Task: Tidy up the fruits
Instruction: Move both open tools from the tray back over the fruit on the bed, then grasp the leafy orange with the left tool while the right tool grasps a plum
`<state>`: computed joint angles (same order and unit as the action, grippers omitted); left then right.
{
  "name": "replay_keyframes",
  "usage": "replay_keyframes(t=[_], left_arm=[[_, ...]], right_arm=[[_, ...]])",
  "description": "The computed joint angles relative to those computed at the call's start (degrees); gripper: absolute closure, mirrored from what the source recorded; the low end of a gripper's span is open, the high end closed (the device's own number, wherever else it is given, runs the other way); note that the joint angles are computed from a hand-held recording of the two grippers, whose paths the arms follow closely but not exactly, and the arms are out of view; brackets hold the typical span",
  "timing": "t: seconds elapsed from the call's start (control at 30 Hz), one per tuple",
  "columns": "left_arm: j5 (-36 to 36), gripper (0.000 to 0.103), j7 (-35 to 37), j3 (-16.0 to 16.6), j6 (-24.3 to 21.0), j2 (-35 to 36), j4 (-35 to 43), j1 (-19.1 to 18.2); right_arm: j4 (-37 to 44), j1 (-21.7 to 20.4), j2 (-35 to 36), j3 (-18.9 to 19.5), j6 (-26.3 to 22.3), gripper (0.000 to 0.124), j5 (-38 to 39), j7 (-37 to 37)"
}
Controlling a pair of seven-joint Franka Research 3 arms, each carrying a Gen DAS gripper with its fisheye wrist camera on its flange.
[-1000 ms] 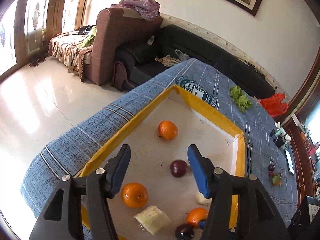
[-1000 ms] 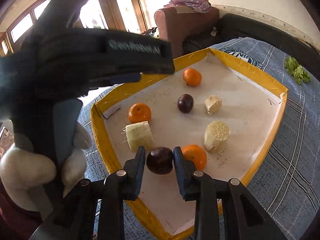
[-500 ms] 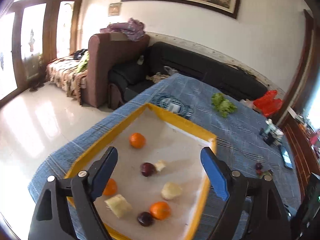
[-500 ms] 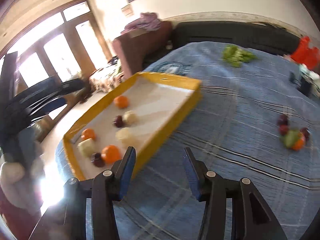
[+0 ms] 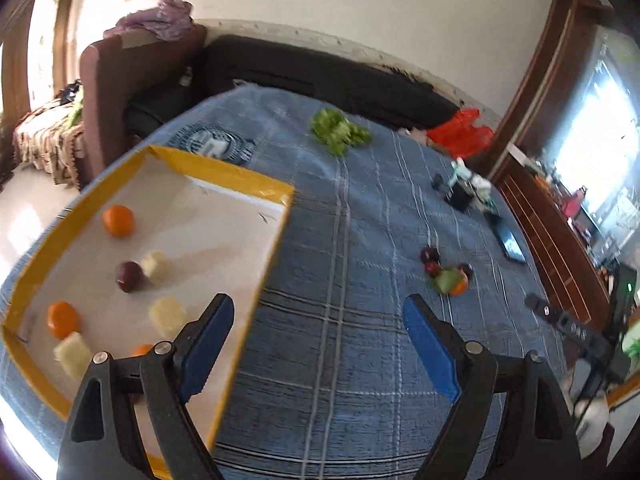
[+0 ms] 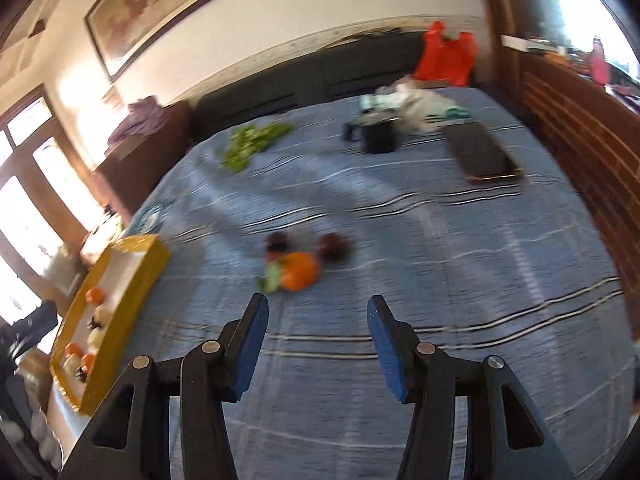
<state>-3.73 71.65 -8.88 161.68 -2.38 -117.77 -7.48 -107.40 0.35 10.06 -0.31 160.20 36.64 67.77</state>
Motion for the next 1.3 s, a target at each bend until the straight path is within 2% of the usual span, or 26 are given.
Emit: replay_keyframes(t=[0.13, 0.27, 0.33, 0.47, 0.57, 0.6, 0.67, 0.7, 0.77, 0.8, 0.83, 0.87, 0.93, 1.0, 1.1, 1.2, 1.3], left_arm=[[-2.9, 0.017, 3.3, -0.5, -1.1, 1.1, 0.8, -0.7], [-4.0, 0.017, 4.3, -0.6, -1.8, 1.6, 1.3, -0.6], [-3.6, 0.017, 4.2, -0.6, -2.1, 2.1, 1.7, -0.4], [-3.6, 0.017, 3.7, -0.9, -2.7, 3.5, 2.9, 0.0], [-3.7, 0.017, 3.7, -1.2, -3.1, 4.6, 3.7, 0.2], [-3.9, 0.017, 4.0, -1.4, -3.1, 4.9, 4.0, 0.3], [-3.8, 0.017, 4.1, -1.7, -3.2, 5.6, 4.4, 0.3], [-3.9, 0.017, 4.5, -1.9, -3.3, 6.0, 4.9, 0.4], [-4.0, 0.017, 5.6, -2.3, -4.0, 6.9, 6.0, 0.4], [-3.5, 0.017, 5.8, -2.4, -4.4, 7.5, 6.6, 0.3], [-3.3, 0.017, 6.2, -2.7, -4.7, 8.1, 7.4, 0.2], [-3.3, 0.017, 7.0, -3.0, -4.7, 8.7, 8.1, 0.2], [-2.8, 0.018, 7.7, -3.6, -4.7, 9.9, 9.4, -0.1], [-2.7, 0.018, 8.8, -4.2, -4.9, 10.9, 10.5, -0.3], [-0.6, 0.018, 10.1, -4.8, -5.5, 12.4, 12.1, -1.1], [0.5, 0.018, 11.6, -5.5, -4.9, 14.2, 13.3, -1.6], [2.5, 0.018, 11.6, -5.5, -5.1, 16.1, 14.7, -2.4]], right_arm=[[6.4, -0.5, 5.3, -0.8, -3.4, 0.068, -2.6, 3.9], [15.3, -1.7, 12.4, 1.7, -8.3, 0.068, -1.0, 3.8], [17.8, -0.7, 14.7, 1.8, -7.8, 0.068, -2.2, 5.9], [20.3, -0.2, 17.5, 3.3, -5.4, 0.068, -3.0, 4.7], [23.1, -2.8, 19.3, 6.8, -10.8, 0.067, -0.1, -0.4], [23.8, -5.9, 19.4, 10.0, -15.1, 0.067, 4.5, -6.1], [24.5, -10.5, 19.0, 13.7, -23.1, 0.068, 12.4, -14.5], [23.6, -10.8, 17.9, 13.5, -23.2, 0.068, 15.0, -17.4], [21.0, -9.5, 15.7, 11.9, -16.7, 0.068, 17.4, -19.3], [20.5, -7.6, 15.5, 9.9, -13.0, 0.068, 16.0, -16.8], [20.6, -4.3, 15.9, 5.9, -8.9, 0.068, 11.3, -10.3], [21.3, -2.5, 16.7, 3.4, -8.0, 0.066, 7.4, -5.3], [23.4, -0.4, 18.8, 0.2, -7.7, 0.067, 0.8, 2.7], [25.8, 0.0, 21.0, -0.5, -8.2, 0.067, -3.5, 5.8], [26.9, -1.2, 22.5, 1.5, -8.7, 0.068, -5.5, 5.6], [27.4, -0.9, 23.5, 1.4, -8.9, 0.069, -8.2, 6.5], [27.8, 0.0, 24.1, 0.6, -7.6, 0.08, -11.0, 7.8]])
